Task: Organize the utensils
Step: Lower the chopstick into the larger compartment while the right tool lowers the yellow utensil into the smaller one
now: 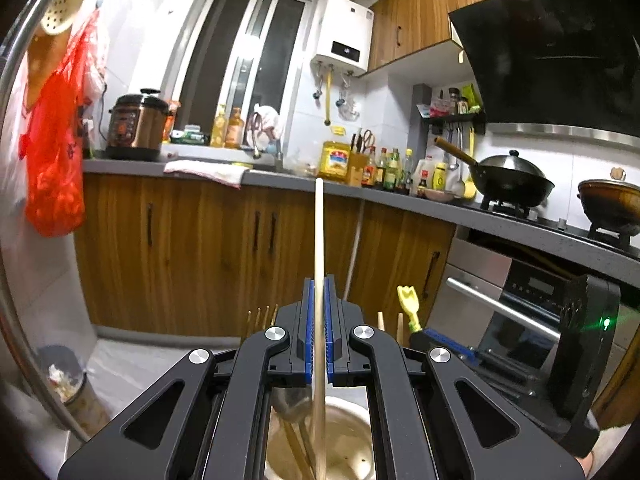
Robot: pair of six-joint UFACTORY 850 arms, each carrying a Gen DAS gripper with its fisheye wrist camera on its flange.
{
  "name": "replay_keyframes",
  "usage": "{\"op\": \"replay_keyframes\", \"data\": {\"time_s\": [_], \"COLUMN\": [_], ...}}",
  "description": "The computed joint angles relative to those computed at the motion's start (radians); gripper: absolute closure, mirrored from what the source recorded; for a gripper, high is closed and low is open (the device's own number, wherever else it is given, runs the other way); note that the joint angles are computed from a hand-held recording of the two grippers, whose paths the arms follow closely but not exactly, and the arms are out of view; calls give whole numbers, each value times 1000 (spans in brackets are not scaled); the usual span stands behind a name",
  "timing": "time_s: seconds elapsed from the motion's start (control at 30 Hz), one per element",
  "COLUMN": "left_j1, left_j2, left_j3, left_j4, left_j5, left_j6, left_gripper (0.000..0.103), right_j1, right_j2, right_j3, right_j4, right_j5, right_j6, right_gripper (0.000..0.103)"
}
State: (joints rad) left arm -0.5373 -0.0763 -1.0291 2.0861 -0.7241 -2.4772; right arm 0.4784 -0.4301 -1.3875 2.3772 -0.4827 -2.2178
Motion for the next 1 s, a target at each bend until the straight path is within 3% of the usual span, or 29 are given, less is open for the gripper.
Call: {"op": "replay_keyframes", "data": {"time_s": [0.3,0.63,0.83,1.0], "left_j1": [0,6,-6,-17], "left_j2": [-8,36,73,72], "left_j3": [17,60,85,72], "left_j4": [28,22,-73,-260], "left_j5": [-42,43,92,141], "left_j6": [-24,-36,34,215], "left_gripper": [98,98,98,98], "right_j1": [7,3,-5,2], "right_j2": [-19,24,63,83], "right_j3": [3,64,115,133], "right_j4": [17,-11,-58,-119], "right_j5": [-7,-12,-11,44], "right_j6": [-8,8,35,72], "right_gripper": [93,93,93,93]}}
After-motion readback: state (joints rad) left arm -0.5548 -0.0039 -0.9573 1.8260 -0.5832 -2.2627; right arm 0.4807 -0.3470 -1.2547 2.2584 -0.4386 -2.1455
